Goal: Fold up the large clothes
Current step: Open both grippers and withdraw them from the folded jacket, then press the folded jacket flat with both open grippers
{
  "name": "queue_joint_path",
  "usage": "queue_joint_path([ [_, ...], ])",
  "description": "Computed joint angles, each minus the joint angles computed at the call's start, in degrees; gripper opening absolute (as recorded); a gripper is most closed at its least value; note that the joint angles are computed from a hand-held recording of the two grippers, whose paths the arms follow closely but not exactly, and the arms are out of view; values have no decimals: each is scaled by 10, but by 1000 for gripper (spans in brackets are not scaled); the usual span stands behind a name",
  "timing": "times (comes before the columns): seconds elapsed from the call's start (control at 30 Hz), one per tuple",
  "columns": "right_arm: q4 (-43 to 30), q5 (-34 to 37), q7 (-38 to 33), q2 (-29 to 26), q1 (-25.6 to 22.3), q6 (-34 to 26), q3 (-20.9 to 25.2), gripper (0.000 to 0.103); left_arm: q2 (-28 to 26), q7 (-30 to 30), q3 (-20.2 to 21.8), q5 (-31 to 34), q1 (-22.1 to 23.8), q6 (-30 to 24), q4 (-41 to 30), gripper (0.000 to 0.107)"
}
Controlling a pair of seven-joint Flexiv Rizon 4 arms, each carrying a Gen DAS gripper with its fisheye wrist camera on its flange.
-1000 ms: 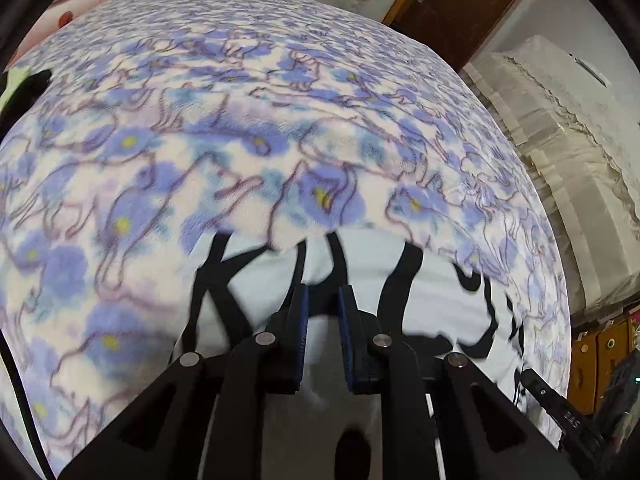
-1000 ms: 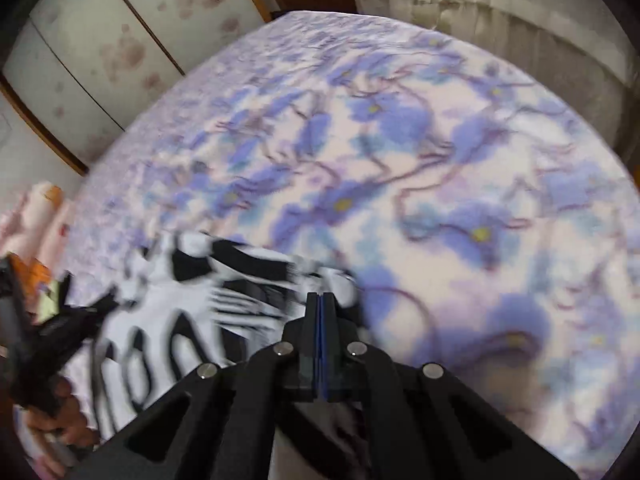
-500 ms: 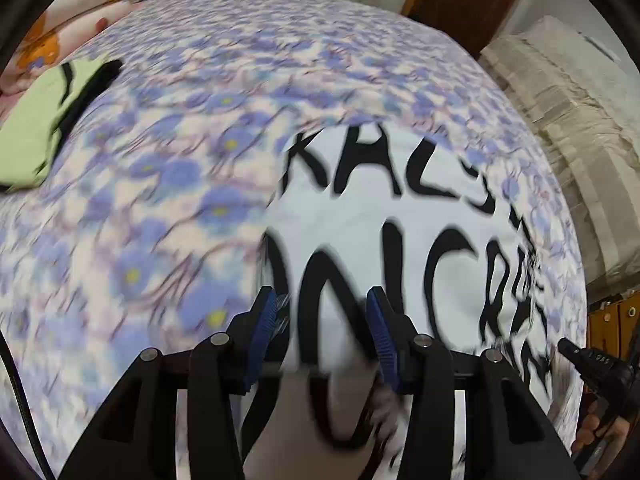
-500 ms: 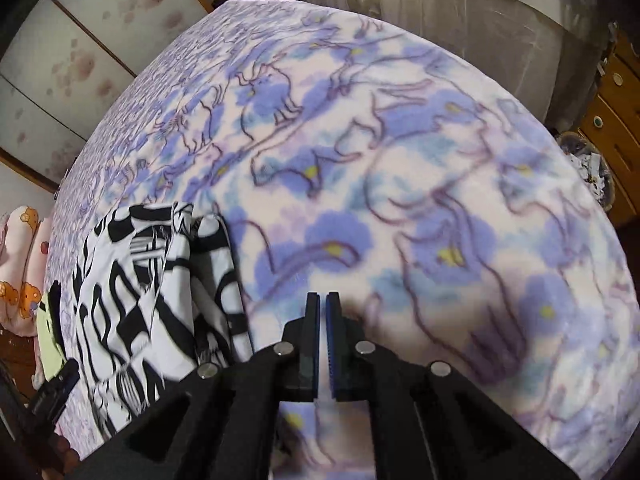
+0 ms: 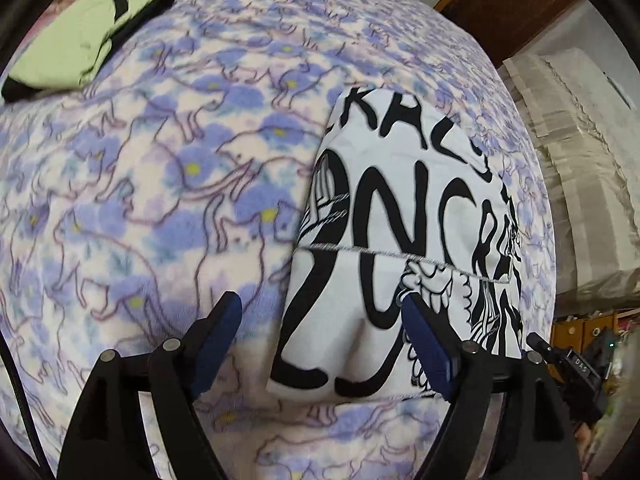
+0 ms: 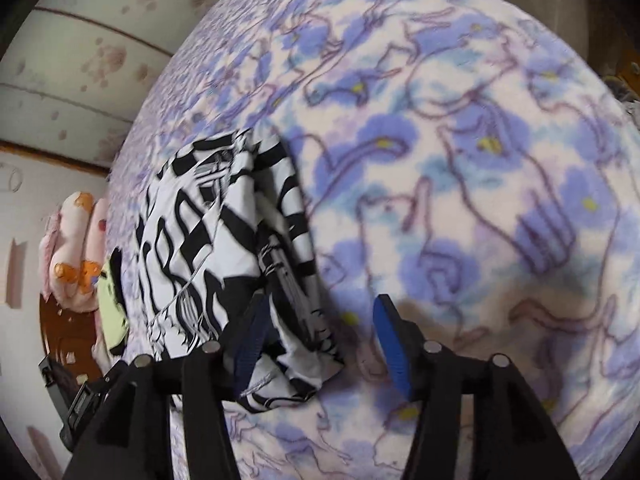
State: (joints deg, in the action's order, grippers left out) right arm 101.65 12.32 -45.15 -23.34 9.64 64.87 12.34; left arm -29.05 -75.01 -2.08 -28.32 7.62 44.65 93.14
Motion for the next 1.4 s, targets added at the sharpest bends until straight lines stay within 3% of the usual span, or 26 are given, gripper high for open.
queue_joint_path([
  [0.2, -33, 66, -91, -21, -32, -5, 45, 77, -7, 11, 1, 6, 9, -48, -9, 95],
  [0.3, -48, 62, -103, -27, -25, -31, 36, 83, -13, 7, 8, 29, 3, -77, -25, 97],
  [0.4, -55, 55, -102, -30, -15, -42, 26, 89, -8, 4, 18, 60, -8, -77, -28, 102],
  [0.6, -71, 26, -103, -37, 4, -70, 14, 102, 1, -1, 28, 103, -22, -79, -31, 102],
  [0.73, -75, 13, -108, -38, 11, -82, 11, 103, -6, 0, 35, 144, -32, -98, -52, 102],
  [1.1, -87, -10, -94, -42, 22, -102, 2, 103, -1, 3, 38, 170, -37, -111, -59, 102],
  [1.4, -111, -30, -97, -48, 31, -140, -4, 103, -13, -36, 49, 204, -52, -118, -88, 102],
])
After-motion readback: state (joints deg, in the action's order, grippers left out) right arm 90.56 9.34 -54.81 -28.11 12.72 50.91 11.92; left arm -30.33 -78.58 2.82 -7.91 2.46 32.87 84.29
